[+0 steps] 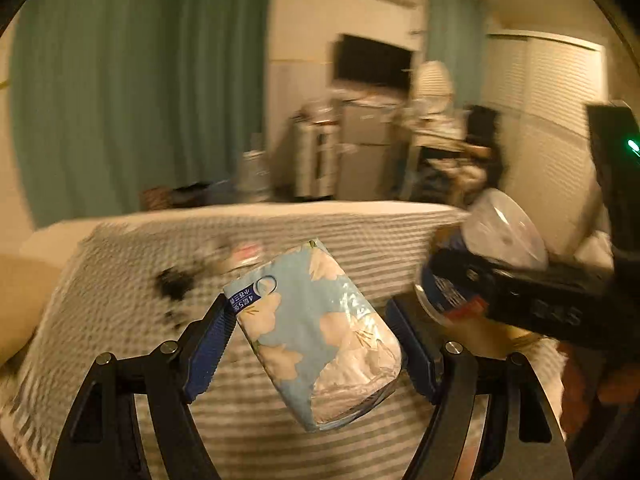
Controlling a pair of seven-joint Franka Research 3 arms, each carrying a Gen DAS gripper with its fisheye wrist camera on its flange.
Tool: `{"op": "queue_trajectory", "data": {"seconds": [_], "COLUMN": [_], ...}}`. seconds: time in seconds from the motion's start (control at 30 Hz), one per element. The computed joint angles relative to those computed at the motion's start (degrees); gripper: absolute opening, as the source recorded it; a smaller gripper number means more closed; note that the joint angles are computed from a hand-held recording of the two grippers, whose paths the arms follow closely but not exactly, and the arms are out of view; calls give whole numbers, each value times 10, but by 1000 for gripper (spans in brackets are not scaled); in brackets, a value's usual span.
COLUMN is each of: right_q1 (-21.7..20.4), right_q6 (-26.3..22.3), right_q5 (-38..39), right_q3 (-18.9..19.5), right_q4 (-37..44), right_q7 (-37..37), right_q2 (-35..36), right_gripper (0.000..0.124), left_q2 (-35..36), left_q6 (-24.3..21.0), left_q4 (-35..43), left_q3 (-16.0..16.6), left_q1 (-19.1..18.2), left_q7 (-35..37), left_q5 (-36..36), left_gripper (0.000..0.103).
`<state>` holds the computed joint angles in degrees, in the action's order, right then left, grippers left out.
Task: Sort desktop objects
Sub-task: 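Carry the tissue packet and swab jar over the box and release both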
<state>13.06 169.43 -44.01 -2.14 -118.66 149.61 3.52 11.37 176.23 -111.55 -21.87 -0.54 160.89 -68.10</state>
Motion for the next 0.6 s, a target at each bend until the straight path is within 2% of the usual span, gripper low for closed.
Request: {"op": "queue_trajectory", "data": {"seconds": [0.1, 0.23, 0.33, 0.4, 0.53, 0.6], "right_q1": [-29, -81, -116, -132, -149, -152], "right_q6": [-24, -53, -72, -67, -42, -34], "right_q5": [7, 65, 90, 113, 164, 162], "right_q3": [-9, -15, -15, -17, -27, -32], "right_q4": [-25, -45, -43, -46, -53, -52], "right_q7": [-18, -76, -106, -127, -177, -174], "right_q2": [-44, -72, -64, -55, -33, -26], "right_gripper": [63, 63, 63, 63, 63, 64], "left_q2": [3, 42, 89, 120, 158, 171], "left_q6": [-41, -76, -99, -99, -118, -124], "left_q4": [21, 75, 123, 149, 182, 197], "left_q3": [-8, -23, -17, -11, -6, 0], "left_q1": [-25, -61, -96, -120, -139, -146], "left_q7": [-27, -84, -171, -219, -283, -317], "left_q5": [32, 96, 190, 243, 320, 354], "left_gripper": [79, 79, 79, 79, 80, 84]}}
